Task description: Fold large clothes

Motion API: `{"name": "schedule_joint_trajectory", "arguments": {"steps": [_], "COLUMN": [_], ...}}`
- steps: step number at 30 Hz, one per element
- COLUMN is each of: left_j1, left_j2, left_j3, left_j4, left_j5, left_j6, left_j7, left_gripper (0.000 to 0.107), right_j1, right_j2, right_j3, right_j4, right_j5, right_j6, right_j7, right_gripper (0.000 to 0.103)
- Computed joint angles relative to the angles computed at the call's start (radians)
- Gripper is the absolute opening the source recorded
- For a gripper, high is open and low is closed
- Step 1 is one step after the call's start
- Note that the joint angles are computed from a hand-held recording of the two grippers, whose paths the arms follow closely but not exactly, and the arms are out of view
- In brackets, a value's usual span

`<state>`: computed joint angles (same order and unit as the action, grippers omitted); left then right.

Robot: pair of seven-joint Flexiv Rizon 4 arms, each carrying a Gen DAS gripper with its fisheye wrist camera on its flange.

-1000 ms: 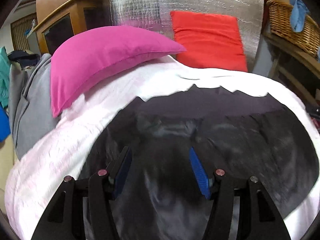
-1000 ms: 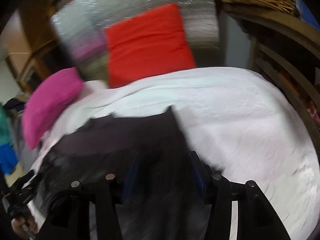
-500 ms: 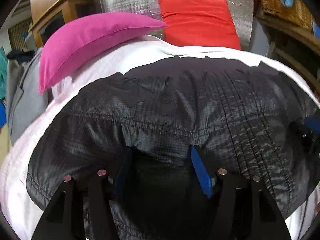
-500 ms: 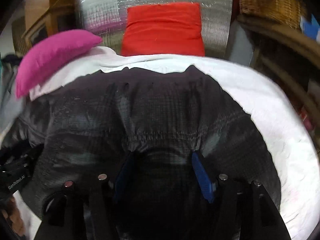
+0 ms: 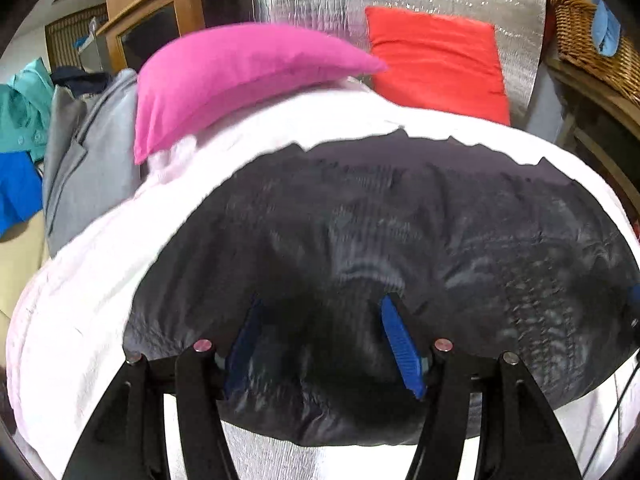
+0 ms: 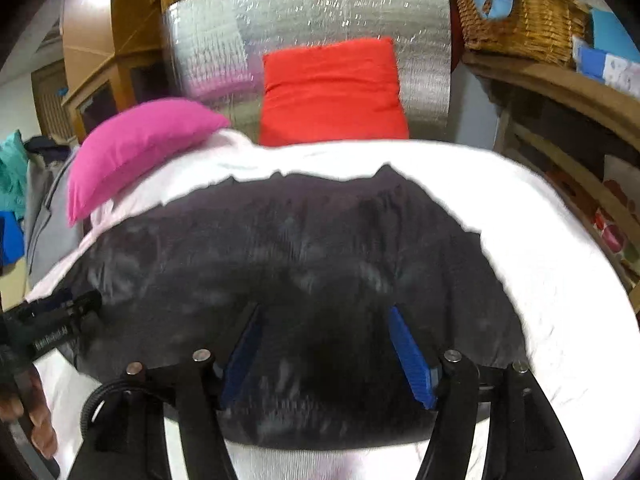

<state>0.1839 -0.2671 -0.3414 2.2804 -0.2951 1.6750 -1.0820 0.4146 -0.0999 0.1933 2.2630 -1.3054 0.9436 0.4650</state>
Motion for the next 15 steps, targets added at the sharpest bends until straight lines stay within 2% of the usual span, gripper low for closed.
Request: {"name": "schedule_joint_trajectory", "arguments": {"steps": [2, 7, 9, 12, 15], "left_j1": [-0.031, -0.065, -0.065, -0.045, -0.053], "left_j2": [-0.011, -0.037, -0.045, -0.044, -0.048], "left_j3": [0.04, 0.076, 0.075, 0.055, 0.067], "left_j4": [-0.007, -0.018, -0.022, -0.014, -0.027], "left_j5": [0.013, 0.028, 0.034, 0.044, 0.054], "left_j6": [-0.012, -0.006, -0.004, 0.002, -0.016], "left_j7": [-0.005, -0.014, -0.018, -0.016, -0.014], "left_gripper": [0.064, 0.065, 0.066, 0.066, 0.067], "right_j1": [-0.001, -0.008, -0.018, -0.017, -0.02], "right_j2": [-0.017, -0.031, -0.033, -0.04, -0.041], "right_j3": [-0.006, -0.016, -0.025, -0.023, -0.021], "right_j4": [0.009, 0.014, 0.02, 0.019, 0.017], "right_j5": [-0.022, -0.039, -0.073, -0.085, -0.069], "right_j6": [0.006, 0.028, 0.048, 0.041, 0.047], "right_j7": [0.025, 0.035, 0.067, 0.067, 0.047], "right_gripper": [0.069, 0.07, 0.071, 0.071, 0.071]}}
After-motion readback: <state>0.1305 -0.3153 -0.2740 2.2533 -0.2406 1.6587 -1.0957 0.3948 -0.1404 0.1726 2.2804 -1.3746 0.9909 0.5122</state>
